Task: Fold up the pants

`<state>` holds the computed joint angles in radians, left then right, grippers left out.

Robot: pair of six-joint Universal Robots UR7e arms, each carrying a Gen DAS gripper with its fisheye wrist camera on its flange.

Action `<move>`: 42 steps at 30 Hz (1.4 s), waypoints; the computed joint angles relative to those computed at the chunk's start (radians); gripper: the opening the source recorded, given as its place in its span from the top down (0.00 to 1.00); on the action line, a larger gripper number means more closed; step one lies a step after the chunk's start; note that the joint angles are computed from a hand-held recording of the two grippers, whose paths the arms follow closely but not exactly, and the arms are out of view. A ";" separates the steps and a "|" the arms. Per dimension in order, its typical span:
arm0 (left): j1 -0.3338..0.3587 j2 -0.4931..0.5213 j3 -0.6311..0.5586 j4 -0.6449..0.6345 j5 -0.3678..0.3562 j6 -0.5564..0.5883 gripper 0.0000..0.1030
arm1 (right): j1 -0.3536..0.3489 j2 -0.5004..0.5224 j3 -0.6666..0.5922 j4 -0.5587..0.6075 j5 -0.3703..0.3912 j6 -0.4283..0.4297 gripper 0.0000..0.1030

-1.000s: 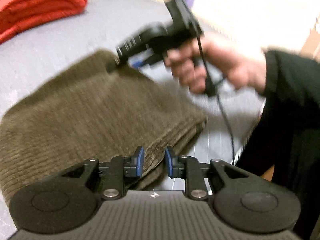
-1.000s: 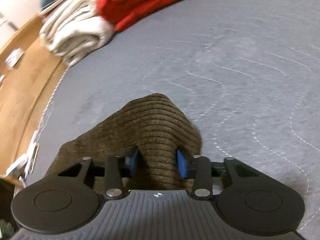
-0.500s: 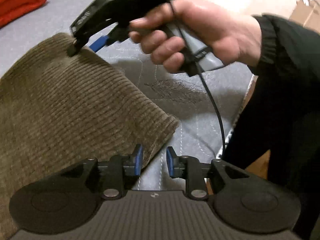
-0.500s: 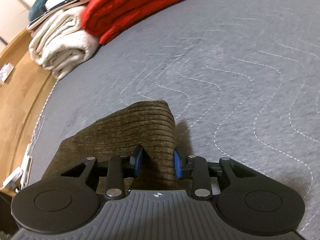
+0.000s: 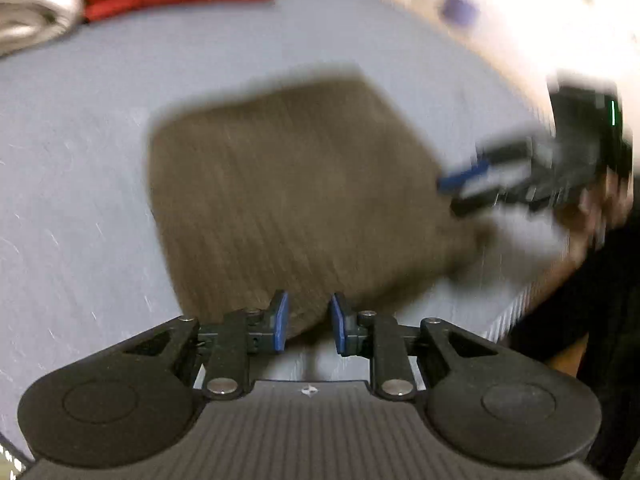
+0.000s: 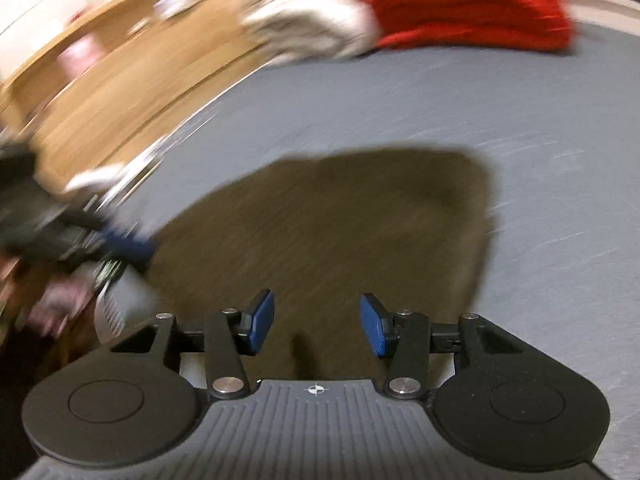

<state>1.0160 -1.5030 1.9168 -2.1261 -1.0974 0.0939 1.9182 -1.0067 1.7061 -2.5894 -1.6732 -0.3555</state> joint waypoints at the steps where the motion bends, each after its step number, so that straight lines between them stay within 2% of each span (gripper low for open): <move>1: 0.002 0.010 -0.001 0.080 -0.007 0.010 0.79 | -0.005 -0.007 0.003 0.051 0.022 -0.038 0.51; 2: 0.000 0.027 -0.007 0.170 0.004 -0.002 0.82 | -0.010 -0.009 -0.006 0.133 0.032 -0.075 0.51; 3: -0.015 0.038 0.003 0.218 0.057 0.005 0.85 | -0.010 -0.010 -0.007 0.192 0.010 -0.126 0.51; 4: -0.021 0.039 0.013 0.224 0.075 0.030 0.85 | -0.008 -0.013 -0.004 0.208 -0.017 -0.182 0.51; 5: -0.020 0.026 0.015 0.188 0.052 0.051 0.85 | -0.002 -0.016 -0.008 0.220 -0.041 -0.213 0.51; 8: 0.005 -0.042 0.004 -0.005 -0.178 0.143 0.84 | -0.013 -0.010 -0.068 0.314 -0.029 -0.134 0.53; 9: 0.007 -0.063 0.010 -0.091 -0.226 0.157 0.77 | -0.011 -0.011 -0.073 0.320 -0.038 -0.139 0.53; 10: 0.010 -0.074 0.017 -0.172 -0.243 0.149 0.69 | -0.008 -0.015 -0.067 0.310 -0.048 -0.164 0.53; 11: 0.009 -0.074 0.023 -0.257 -0.225 0.118 0.50 | -0.006 -0.019 -0.057 0.295 -0.051 -0.183 0.53; 12: 0.008 -0.070 0.025 -0.329 -0.171 0.071 0.41 | -0.002 -0.025 -0.041 0.267 -0.054 -0.199 0.52; 14: 0.010 -0.040 0.024 -0.420 -0.043 -0.024 0.37 | 0.003 -0.040 -0.006 0.220 -0.051 -0.241 0.52; 16: 0.023 0.005 -0.006 -0.393 0.074 -0.122 0.37 | 0.014 -0.059 0.053 0.129 -0.049 -0.318 0.50; 18: 0.038 0.040 -0.026 -0.328 0.177 -0.196 0.37 | 0.025 -0.070 0.105 0.024 -0.054 -0.419 0.41; 22: 0.095 0.067 -0.063 -0.201 0.140 -0.256 0.36 | 0.050 -0.054 0.151 -0.074 -0.131 -0.569 0.43; 23: 0.100 0.072 -0.059 -0.197 0.118 -0.268 0.36 | 0.051 -0.052 0.162 -0.080 -0.150 -0.612 0.46; 25: 0.112 0.074 -0.064 -0.191 0.071 -0.279 0.64 | 0.059 -0.044 0.188 -0.123 -0.193 -0.706 0.56; 27: 0.083 0.046 -0.044 -0.204 0.087 -0.266 0.82 | 0.066 -0.036 0.221 -0.207 -0.219 -0.810 0.72; 28: 0.063 0.031 -0.042 -0.207 0.086 -0.250 0.82 | 0.067 -0.042 0.225 -0.218 -0.213 -0.845 0.76; 31: 0.016 -0.016 -0.022 -0.249 0.069 -0.219 0.83 | 0.069 -0.071 0.218 -0.205 -0.169 -0.876 0.81; 34: -0.001 -0.061 -0.005 -0.166 0.056 -0.187 0.82 | 0.063 -0.112 0.197 -0.134 -0.122 -0.876 0.82; 35: -0.005 -0.049 -0.003 -0.116 0.079 -0.189 0.80 | 0.062 -0.120 0.186 -0.090 -0.117 -0.882 0.83; 36: -0.006 -0.038 -0.015 -0.033 0.114 -0.223 0.73 | 0.061 -0.127 0.176 -0.034 -0.127 -0.890 0.82; 38: -0.018 -0.032 -0.006 0.055 0.236 -0.260 0.63 | 0.057 -0.128 0.173 0.016 -0.158 -0.914 0.81; 39: -0.029 -0.033 0.003 0.036 0.270 -0.246 0.62 | 0.058 -0.125 0.177 0.006 -0.168 -0.920 0.80; 40: -0.038 -0.045 0.020 -0.024 0.272 -0.227 0.62 | 0.059 -0.123 0.165 0.027 -0.167 -0.894 0.79; 42: -0.040 -0.072 0.047 -0.189 0.203 -0.172 0.62 | 0.051 -0.123 0.101 0.140 -0.119 -0.780 0.78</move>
